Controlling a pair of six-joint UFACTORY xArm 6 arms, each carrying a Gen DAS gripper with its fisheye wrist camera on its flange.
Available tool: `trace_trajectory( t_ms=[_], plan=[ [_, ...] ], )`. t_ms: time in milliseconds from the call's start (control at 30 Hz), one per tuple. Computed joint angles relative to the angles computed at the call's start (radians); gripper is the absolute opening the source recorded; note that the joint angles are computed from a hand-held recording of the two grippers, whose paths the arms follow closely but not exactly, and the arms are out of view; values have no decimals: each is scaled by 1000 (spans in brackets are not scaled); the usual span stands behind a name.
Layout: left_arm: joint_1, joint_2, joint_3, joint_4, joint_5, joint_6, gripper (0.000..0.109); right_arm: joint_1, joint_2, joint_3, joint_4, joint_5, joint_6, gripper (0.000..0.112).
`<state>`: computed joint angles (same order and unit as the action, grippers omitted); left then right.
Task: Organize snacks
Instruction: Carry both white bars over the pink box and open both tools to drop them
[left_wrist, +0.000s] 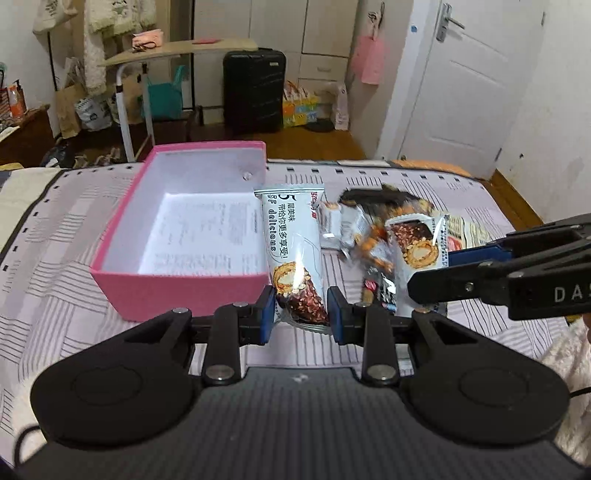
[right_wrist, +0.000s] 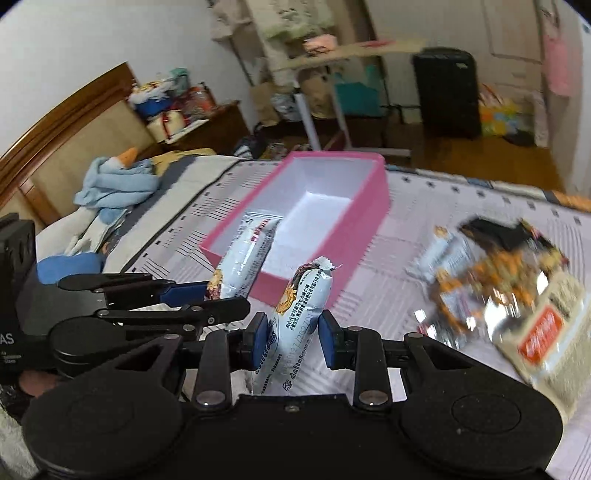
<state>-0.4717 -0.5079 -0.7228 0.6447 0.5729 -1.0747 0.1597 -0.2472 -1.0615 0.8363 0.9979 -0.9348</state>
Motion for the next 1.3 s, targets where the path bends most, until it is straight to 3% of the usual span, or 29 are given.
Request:
trace_trajectory(
  t_ms=[233,467,600,667,767,900,1000,1067,1200,1300],
  plan=[
    [100,18,-26,-14,-46,80,29,97,158,-156,25,-47,-5,35],
    [258,155,-83,0,-159,129,29,188,396,-348,20,-164,3,35],
    [358,300,-127,-201,-298,340,29,221,545,-480,-12,-208,2,35],
    [397,372,-155,-291,-344,428,29,253,593,-503,-18,-301,-21,35],
    [438,469,-191,-369,-414,537,29,274,701,-610,-82,-305,-6,35],
    [456,568,-249,-432,-383,609,29,295,822,-752,-228,-271,100,35],
    [452,619,-287,-638,-332,778,29,301,874,-826,-288,-228,148,35],
    [455,643,-307,-673,-307,812,29,306,898,-861,-327,-202,168,35],
    [447,667,-345,-835,-265,957,30,320,884,-821,-366,-257,159,38],
    [445,684,-375,-813,-225,916,33,316,891,-842,-374,-241,193,39]
  ],
)
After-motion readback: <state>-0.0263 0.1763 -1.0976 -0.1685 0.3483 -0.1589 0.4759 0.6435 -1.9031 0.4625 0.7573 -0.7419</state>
